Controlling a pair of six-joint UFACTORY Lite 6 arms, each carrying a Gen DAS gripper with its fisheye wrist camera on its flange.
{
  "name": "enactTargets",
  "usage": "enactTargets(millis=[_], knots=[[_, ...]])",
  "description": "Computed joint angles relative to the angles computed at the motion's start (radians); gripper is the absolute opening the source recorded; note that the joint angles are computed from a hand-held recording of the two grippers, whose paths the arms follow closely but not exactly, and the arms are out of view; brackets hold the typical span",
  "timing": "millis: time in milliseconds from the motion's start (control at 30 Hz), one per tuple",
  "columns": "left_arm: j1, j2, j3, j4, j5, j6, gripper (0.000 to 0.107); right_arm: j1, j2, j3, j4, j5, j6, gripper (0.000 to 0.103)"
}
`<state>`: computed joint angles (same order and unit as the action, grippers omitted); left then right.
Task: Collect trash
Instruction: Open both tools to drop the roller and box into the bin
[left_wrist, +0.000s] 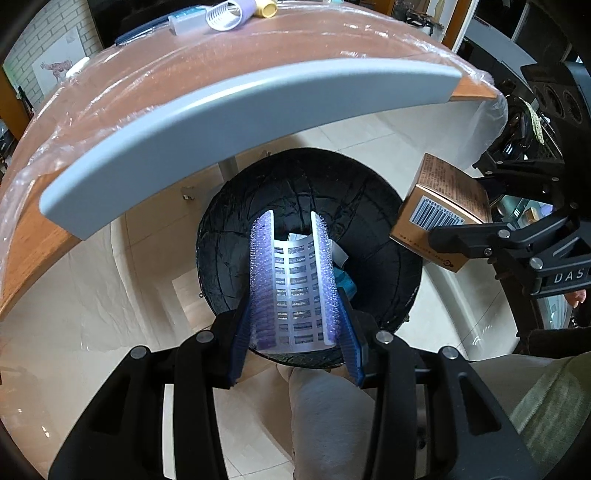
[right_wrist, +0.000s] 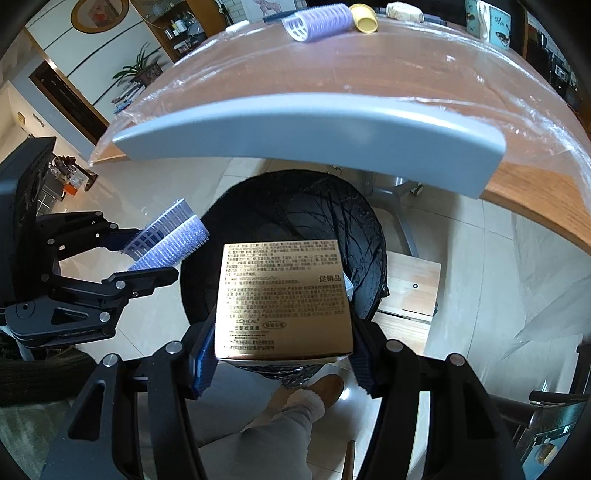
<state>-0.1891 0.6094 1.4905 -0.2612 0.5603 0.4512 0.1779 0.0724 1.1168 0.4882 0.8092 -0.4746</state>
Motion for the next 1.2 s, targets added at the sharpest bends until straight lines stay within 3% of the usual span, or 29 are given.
enactTargets(millis=[1033,1133,1200], knots=[[-0.027,0.112,0.136,0.081,0.05,-0.092,0.044,0.02,0.176,0.079,-0.063,-0.047,0.035,0.059],[-0.027,0.121,0.151,0.097,0.056,-0.107,0.05,0.016,0.181,0.087,-0.07,-0.046,0.051,0.06],[-0.026,0.12,0.152,0.082,0.061,-0.098,0.056,0.007,0.181,0.089,-0.068,-0.04,0.059,0.07]])
